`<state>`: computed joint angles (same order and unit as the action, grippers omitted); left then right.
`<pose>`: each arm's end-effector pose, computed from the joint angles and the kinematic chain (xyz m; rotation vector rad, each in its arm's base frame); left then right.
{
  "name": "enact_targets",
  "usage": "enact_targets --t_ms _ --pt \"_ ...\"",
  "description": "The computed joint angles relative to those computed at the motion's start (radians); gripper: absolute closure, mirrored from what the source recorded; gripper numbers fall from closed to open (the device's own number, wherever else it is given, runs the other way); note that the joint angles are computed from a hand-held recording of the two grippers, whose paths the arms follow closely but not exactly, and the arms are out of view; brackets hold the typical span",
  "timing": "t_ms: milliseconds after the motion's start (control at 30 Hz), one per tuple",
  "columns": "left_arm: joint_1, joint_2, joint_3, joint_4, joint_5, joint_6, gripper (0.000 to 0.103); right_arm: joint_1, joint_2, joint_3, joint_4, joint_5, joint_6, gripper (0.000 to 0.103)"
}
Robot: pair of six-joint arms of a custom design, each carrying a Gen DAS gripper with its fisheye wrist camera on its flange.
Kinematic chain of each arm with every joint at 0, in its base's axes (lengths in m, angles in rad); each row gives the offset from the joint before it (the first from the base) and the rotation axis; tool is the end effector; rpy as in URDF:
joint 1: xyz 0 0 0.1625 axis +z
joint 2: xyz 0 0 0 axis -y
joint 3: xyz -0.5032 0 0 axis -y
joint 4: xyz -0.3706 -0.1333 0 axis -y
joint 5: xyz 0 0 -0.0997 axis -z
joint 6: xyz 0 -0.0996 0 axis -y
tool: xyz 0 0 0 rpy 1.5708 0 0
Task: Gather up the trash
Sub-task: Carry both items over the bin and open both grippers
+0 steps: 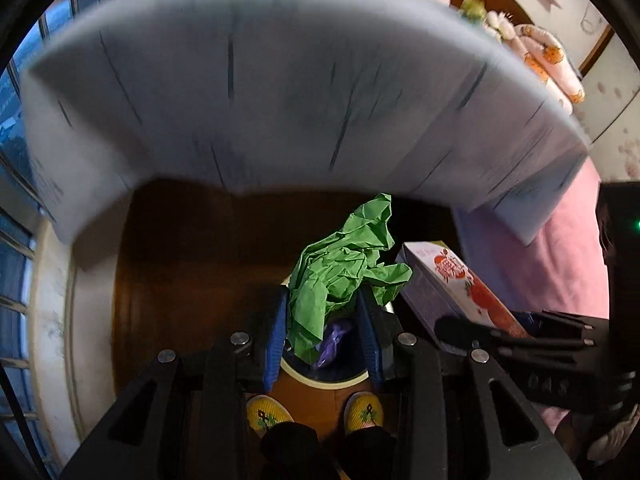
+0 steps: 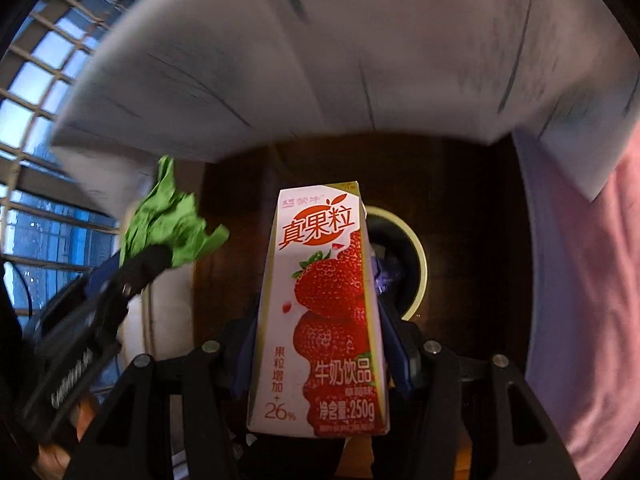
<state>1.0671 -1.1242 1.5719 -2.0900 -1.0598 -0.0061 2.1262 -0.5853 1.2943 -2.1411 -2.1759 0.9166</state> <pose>-0.1577 -0.6633 0.3764 0.6291 2.5767 -0.2665 0.4807 -0.6293 0.1043 -0.4073 -2.5414 0.4067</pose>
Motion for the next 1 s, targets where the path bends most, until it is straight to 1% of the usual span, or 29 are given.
enact_targets --t_ms 133,200,333,433,600,800,867,900,933,967,1000 --pt "0.062 0.036 0.090 -0.119 0.003 0.046 0.071 -0.064 0.022 0.095 -0.126 0.021 -0.019 0.049" --pt "0.088 0.058 0.118 -0.171 0.000 0.073 0.071 -0.098 0.041 0.129 -0.190 0.036 -0.040 0.049" --pt "0.135 0.097 0.159 -0.255 0.000 0.129 0.071 -0.142 0.065 0.190 -0.301 0.065 -0.055 0.048" --pt "0.166 0.127 0.175 -0.303 -0.008 0.170 0.071 -0.174 0.084 0.220 -0.351 0.091 -0.065 0.048" --pt "0.189 0.154 0.210 -0.356 -0.005 0.227 0.071 -0.192 0.103 0.267 -0.444 0.117 -0.066 0.048" --pt "0.199 0.180 0.223 -0.375 -0.013 0.254 0.068 -0.211 0.125 0.259 -0.475 0.112 -0.108 0.047" --pt "0.203 0.190 0.218 -0.369 -0.021 0.254 0.065 -0.218 0.127 0.262 -0.497 0.118 -0.108 0.044" --pt "0.204 0.192 0.217 -0.374 -0.021 0.251 0.062 -0.221 0.129 0.265 -0.511 0.120 -0.107 0.039" --pt "0.206 0.194 0.217 -0.376 -0.023 0.248 0.053 -0.221 0.130 0.270 -0.527 0.120 -0.106 0.035" --pt "0.208 0.193 0.216 -0.375 -0.028 0.245 0.045 -0.223 0.128 0.273 -0.536 0.124 -0.108 0.033" --pt "0.210 0.190 0.215 -0.372 -0.037 0.243 0.042 -0.223 0.129 0.273 -0.541 0.127 -0.112 0.031"
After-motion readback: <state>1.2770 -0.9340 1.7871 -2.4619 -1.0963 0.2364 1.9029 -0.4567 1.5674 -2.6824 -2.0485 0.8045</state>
